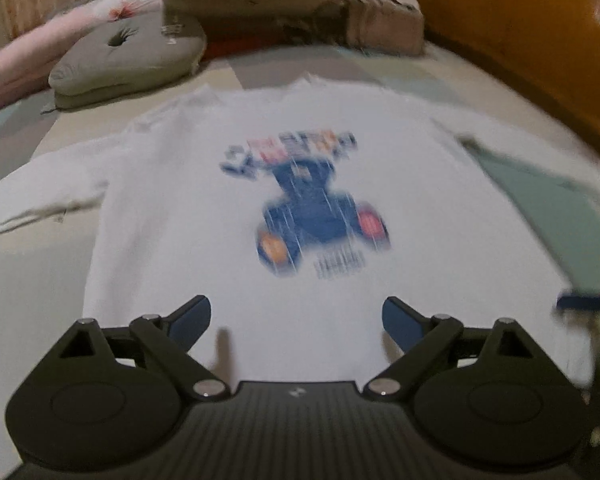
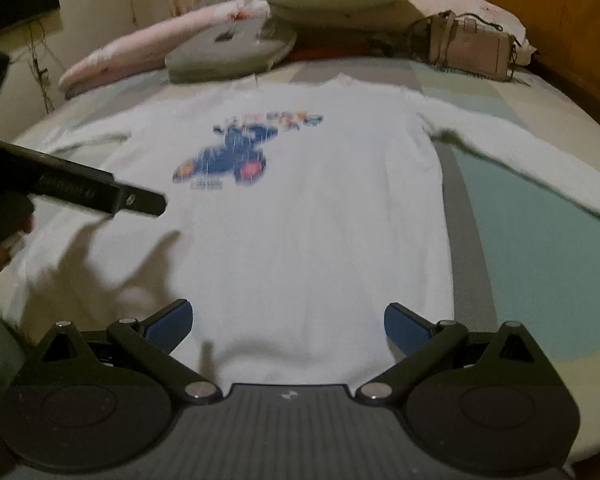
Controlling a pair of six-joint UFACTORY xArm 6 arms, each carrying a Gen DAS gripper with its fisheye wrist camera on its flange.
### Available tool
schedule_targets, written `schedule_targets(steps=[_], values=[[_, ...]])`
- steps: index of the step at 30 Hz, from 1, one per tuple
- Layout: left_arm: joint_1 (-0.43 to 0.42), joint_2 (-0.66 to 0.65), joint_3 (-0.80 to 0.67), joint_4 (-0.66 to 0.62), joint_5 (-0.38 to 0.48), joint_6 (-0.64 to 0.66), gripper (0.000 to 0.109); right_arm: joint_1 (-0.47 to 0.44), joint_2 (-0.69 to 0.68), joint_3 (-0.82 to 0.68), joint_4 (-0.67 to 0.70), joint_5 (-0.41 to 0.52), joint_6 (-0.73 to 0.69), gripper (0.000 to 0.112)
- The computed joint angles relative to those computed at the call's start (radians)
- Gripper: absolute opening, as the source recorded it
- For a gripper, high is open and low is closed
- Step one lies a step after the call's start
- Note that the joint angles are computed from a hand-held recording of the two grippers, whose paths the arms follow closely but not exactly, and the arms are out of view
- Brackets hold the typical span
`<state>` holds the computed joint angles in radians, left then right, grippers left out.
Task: Fold clothes
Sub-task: 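Move the open left gripper down to the sweatshirt collar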
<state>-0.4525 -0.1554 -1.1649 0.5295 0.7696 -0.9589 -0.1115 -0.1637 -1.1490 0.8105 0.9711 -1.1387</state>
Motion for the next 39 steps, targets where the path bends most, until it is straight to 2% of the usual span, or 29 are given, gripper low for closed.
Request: schedule_targets(steps=[3,7,10,12,15,17,20,22,25,30,32,34,37,39], values=[[0.094,0.082,-0.077,-0.071,-0.086,0.065,0.092,0.043,0.056,-0.072,0.004,-0.021,0.018,0.103],[0.170,0.272,-0.266,-0.115,-0.079,0.099,0.092,0.129,0.127,-0.132,-0.024,-0.125,0.043,0.103],[0.212,0.372,-0.335,-0.265,-0.134,0.211,0.092,0.155,0.179,-0.176,-0.021,-0.124,0.063,0.103],[0.228,0.415,-0.358,-0.255,-0.177,0.227,0.093,0.163,0.212,-0.201,-0.032,-0.103,0.081,0.103],[0.253,0.503,-0.473,-0.113,-0.109,0.142,0.093,0.159,0.242,-0.217,-0.049,-0.081,0.112,0.103],[0.284,0.549,-0.519,-0.067,-0.121,0.088,0.093,0.154,0.241,-0.208,-0.027,-0.079,0.099,0.103],[0.302,0.621,-0.624,-0.027,-0.068,0.083,0.093,0.155,0.244,-0.209,-0.020,-0.078,0.093,0.103],[0.307,0.625,-0.649,-0.084,-0.052,0.110,0.093,0.157,0.241,-0.204,-0.027,-0.083,0.090,0.103],[0.331,0.558,-0.576,-0.214,-0.138,0.175,0.093,0.157,0.233,-0.196,-0.032,-0.086,0.082,0.103],[0.388,0.541,-0.565,-0.488,-0.247,0.310,0.093,0.157,0.239,-0.204,-0.035,-0.082,0.091,0.103],[0.408,0.618,-0.668,-0.618,-0.179,0.381,0.093,0.158,0.243,-0.209,-0.037,-0.081,0.096,0.103],[0.421,0.698,-0.770,-0.605,-0.105,0.346,0.093,0.156,0.244,-0.210,-0.034,-0.079,0.089,0.103],[0.428,0.756,-0.817,-0.540,-0.157,0.321,0.095,0.156,0.242,-0.202,-0.027,-0.085,0.062,0.103],[0.430,0.809,-0.894,-0.499,-0.136,0.310,0.097,0.161,0.240,-0.194,-0.028,-0.099,0.049,0.103]])
